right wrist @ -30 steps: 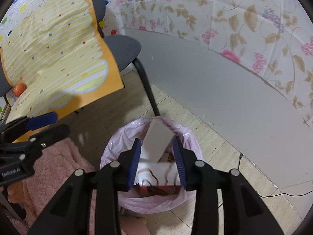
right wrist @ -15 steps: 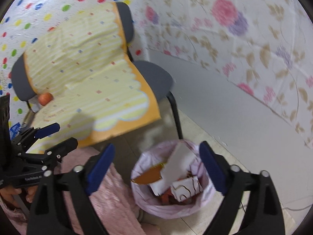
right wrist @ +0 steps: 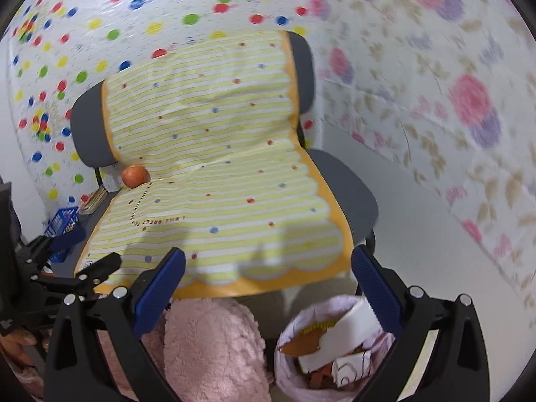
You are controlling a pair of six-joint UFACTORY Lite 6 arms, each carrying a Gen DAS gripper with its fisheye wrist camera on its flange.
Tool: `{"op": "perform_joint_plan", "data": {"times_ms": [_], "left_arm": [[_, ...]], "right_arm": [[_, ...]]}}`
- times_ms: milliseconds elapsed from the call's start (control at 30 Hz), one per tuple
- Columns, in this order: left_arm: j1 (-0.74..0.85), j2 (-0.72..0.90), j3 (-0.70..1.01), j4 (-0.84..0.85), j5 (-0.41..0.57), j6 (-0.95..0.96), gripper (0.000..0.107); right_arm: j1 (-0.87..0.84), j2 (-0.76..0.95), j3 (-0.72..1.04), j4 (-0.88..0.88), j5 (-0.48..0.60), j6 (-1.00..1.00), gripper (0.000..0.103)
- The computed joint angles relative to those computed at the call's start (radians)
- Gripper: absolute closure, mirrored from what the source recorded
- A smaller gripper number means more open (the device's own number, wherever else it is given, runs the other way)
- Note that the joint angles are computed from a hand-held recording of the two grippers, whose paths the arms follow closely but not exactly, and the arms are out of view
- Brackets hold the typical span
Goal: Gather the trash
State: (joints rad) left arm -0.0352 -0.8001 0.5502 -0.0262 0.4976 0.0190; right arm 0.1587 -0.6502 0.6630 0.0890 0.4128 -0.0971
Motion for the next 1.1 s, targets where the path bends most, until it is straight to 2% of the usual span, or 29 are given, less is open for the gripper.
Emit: {"op": "perform_joint_plan", "data": {"times_ms": [100,433,733,1100], "left_arm": [[0.086,-0.031,0.002,0.029,0.011,-0.008,0.010],[0.420,-0.012,0.065,-0.253,0.093,0.355,0.010],[0.517,0.021,0.073,-0.349,0.108,0.480,0.010],[0.538,0.043,0.071,-0.373,0.102,0.511,0.010]], "right_arm": [[0.108,0.030,0.027,-0.170,-0.008,0.181,0.006],[0.263,0.149,0.120,-0.341,-0.015,0.390,0.006],[0.340,0.229,0.171,-0.427,-0.026,0.506,0.006],[0.331,0.245,0.161,-0.407,-0.035,0.500,0.006]]}}
